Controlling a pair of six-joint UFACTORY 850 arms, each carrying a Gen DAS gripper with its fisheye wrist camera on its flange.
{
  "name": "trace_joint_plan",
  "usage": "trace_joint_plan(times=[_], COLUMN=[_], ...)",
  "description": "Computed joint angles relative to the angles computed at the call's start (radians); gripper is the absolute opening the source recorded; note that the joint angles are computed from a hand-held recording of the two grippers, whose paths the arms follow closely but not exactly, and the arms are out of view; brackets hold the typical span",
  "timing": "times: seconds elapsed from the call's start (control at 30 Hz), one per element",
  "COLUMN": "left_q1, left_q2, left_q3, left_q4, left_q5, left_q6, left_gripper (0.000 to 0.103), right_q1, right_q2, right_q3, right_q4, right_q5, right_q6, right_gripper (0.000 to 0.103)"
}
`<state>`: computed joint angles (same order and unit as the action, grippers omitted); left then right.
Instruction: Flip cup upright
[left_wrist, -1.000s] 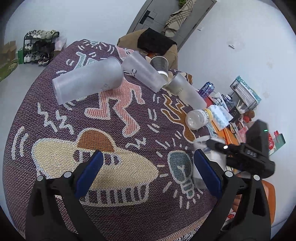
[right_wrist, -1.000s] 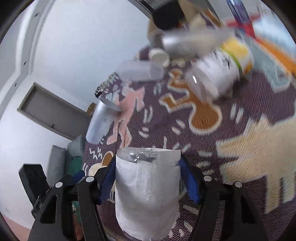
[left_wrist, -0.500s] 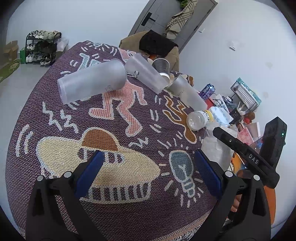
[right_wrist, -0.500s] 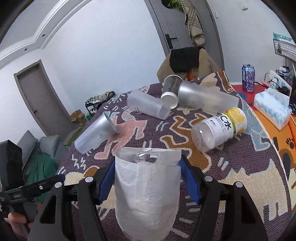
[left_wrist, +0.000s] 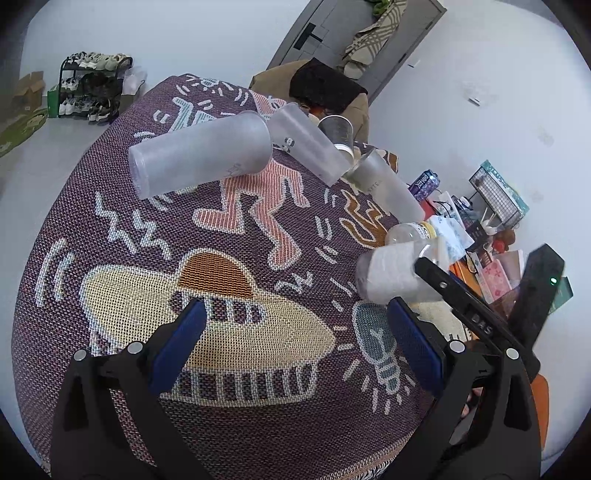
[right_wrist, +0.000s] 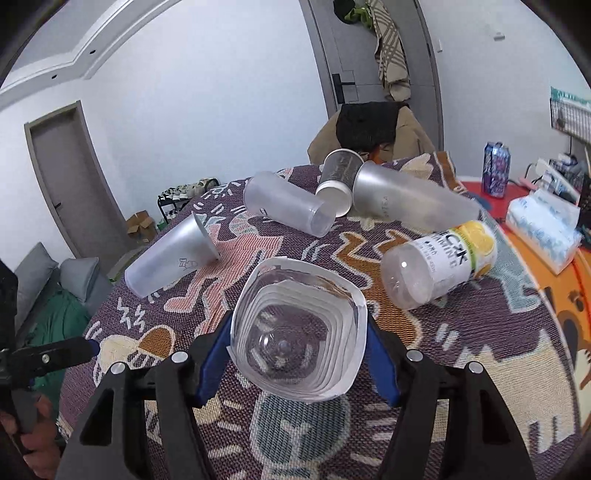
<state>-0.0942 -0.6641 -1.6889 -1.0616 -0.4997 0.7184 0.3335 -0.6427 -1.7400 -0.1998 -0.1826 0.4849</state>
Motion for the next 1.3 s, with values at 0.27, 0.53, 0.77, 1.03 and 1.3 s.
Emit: trace_joint_plan(times=[0.27,0.53,0.77,1.03,1.3], left_q1=[-0.007,-0.007,-0.009,-0.012,-0.023], left_q2=[-0.006,0.003,0.006,0.017,0.045], left_q3=[-0.004,0.005,0.011,0.020,0.048], left_q4=[-0.003,-0.008,-0.005,-0.002,-0.032], left_q5=[-0.007,-0.001,-0.003,0.008,0.042], left_q6=[0.008,0.015,0.018,0.023,0.068], left_gripper=[0.097,0.097,0.097,0.097,0.097], right_q1=[0.015,0.034,0.047,0.050,0.037], right_q2=[0.040,0.035,-0.003,-0.002,0.111], right_q3=[0.015,-0.019,-0.079,-0.062,0.102], right_q4=[-0.042,-0.075,-0.104,-0.102,-0.139], right_q5=[-0.078,-0.181,-0.297,-0.269,-0.126], right_q6=[-0.030,-0.051,-0.065,-0.025,0.085], right_gripper=[0.064,0.064,0.065,0.087,0.095])
